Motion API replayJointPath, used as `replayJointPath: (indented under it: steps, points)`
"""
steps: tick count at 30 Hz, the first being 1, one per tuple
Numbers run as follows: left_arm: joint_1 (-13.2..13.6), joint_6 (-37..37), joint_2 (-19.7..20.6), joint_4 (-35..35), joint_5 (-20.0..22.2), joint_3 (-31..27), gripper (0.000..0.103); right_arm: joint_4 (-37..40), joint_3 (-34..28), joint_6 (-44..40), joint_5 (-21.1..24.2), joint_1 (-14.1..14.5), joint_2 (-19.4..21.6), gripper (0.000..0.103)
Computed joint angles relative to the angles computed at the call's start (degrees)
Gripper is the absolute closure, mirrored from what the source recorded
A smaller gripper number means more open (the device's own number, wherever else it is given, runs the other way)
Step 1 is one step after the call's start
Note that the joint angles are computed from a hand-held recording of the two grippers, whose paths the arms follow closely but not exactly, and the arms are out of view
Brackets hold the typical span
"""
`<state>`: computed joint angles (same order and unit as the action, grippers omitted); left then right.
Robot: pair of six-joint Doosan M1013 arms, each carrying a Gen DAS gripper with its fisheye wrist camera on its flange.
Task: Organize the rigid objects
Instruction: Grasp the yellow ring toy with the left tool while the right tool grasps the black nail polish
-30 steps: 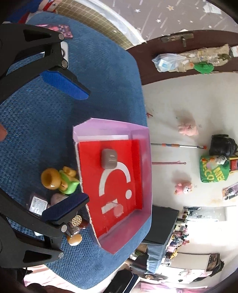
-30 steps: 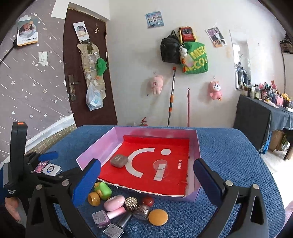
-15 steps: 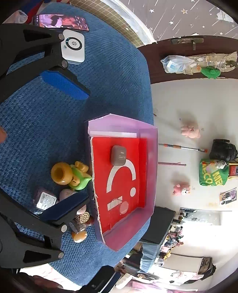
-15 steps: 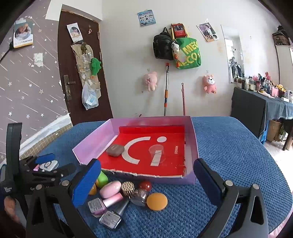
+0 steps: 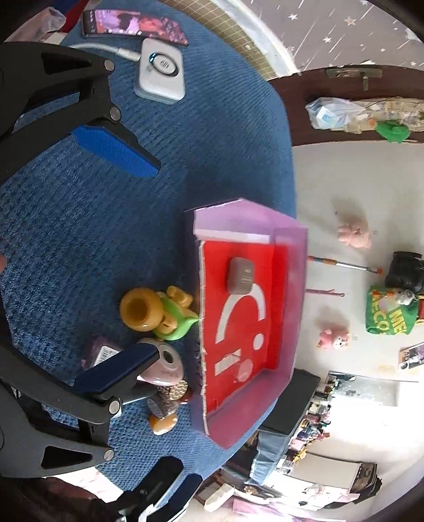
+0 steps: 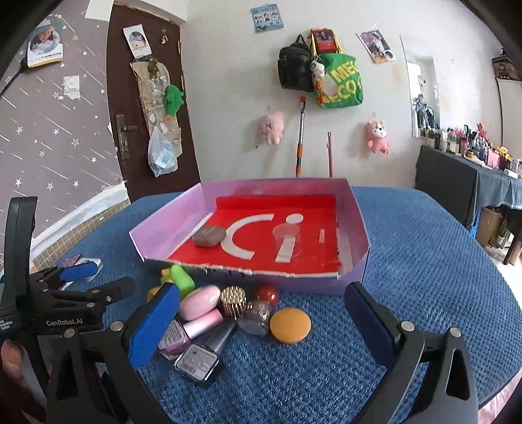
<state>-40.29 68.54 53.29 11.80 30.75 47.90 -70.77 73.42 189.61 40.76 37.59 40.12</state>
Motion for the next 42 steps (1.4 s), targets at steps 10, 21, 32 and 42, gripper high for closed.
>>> replayJointPath:
  steps: [10, 21, 32, 42]
  points:
    - [0.39, 7.19, 1.56, -8.16, 2.02, -2.09, 0.000, 8.10, -1.72, -6.54, 1.76, -0.65, 1.40, 0.028]
    - [0.69, 10.31, 2.65, -12.20, 3.60, -3.61, 0.004, 13.47, -0.32, -11.79, -2.60, -0.95, 0.71, 0.044]
    - [0.80, 14.24, 3.79, -15.27, 5.42, -5.24, 0.011, 19.01, -3.47, -24.17, -6.82, 0.48, 2.95, 0.044]
    - [0.95, 14.93, 4.58, -15.87, 5.81, -6.43, 0.028, 15.37, -1.73, -18.75, -2.05, 1.25, 2.45, 0.048]
